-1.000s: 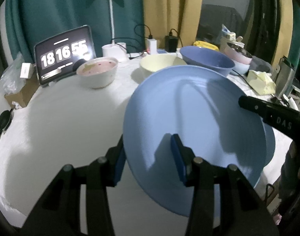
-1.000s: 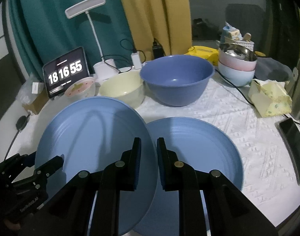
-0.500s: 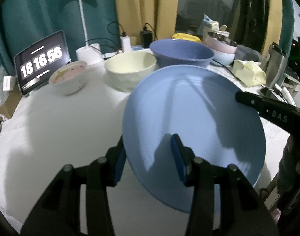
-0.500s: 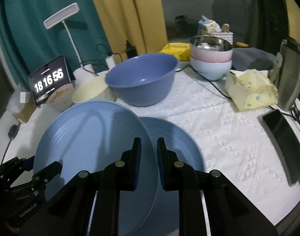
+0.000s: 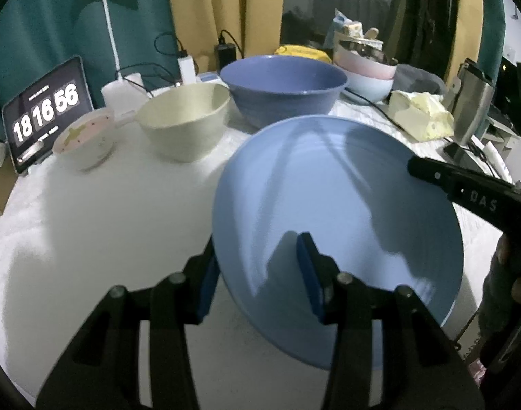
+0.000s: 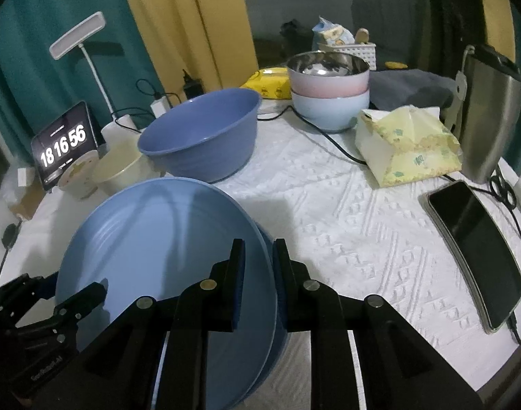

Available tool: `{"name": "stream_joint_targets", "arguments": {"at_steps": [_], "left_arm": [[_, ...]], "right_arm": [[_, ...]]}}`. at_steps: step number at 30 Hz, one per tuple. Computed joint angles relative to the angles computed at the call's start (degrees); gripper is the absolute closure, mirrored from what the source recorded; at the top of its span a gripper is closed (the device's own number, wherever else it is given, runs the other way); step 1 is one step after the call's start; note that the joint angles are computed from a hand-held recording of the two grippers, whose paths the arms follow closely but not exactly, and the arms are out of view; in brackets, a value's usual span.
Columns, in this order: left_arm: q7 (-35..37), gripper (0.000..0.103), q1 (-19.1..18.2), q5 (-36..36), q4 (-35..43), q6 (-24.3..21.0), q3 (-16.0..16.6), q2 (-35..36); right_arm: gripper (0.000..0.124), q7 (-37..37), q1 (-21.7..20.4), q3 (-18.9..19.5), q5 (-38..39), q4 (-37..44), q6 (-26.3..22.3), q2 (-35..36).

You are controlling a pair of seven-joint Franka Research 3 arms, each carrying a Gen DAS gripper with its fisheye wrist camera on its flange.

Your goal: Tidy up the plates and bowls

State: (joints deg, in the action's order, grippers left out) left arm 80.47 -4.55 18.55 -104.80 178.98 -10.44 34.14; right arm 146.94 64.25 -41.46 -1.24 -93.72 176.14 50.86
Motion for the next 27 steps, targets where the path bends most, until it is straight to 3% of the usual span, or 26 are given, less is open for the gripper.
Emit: {"name": "stream_joint_targets", "arguments": {"at_steps": [5,11,13,20,22,27], "left_arm": [[-0.62,0.056,-1.24,-0.04,1.94,-2.06,0.79,1.17],[-2.75,0.054,-4.77,1.59,3.8,-4.46,4.28,1.86],[-2.44,0.054,-3.83,1.42,4.23,-5.44,3.34,2.03],[-6.22,0.053,-4.58,2.32,3.51,-3.71,5.85,1.0],[-6.9,0.053,-3.6,1.78,3.43,-3.61,5.2,1.0],[-4.19,0.053,3.47,-3.4,4.3,-6.42,-2.9,2.5]], "right_arm": [[0.102,-0.63,-1.72,1.5,-0.31,0.81,-0.54,-0.02],[0.102,-0.58,-2.89,2.5,-0.43,0.95,-0.23,0.2],[0.102,-0.82,-2.95,2.52,-0.46,1.06,-0.08,0.31],[0.091,-1.13,-2.59,2.23,0.53,-0.25,0.87,-0.26],[0.089,-1.45,-2.44,2.21,1.13,-1.04,1.21,-0.64],[0.087,-3.65,-4.24,5.09,2.93,-2.15,2.13,-1.81]]}}
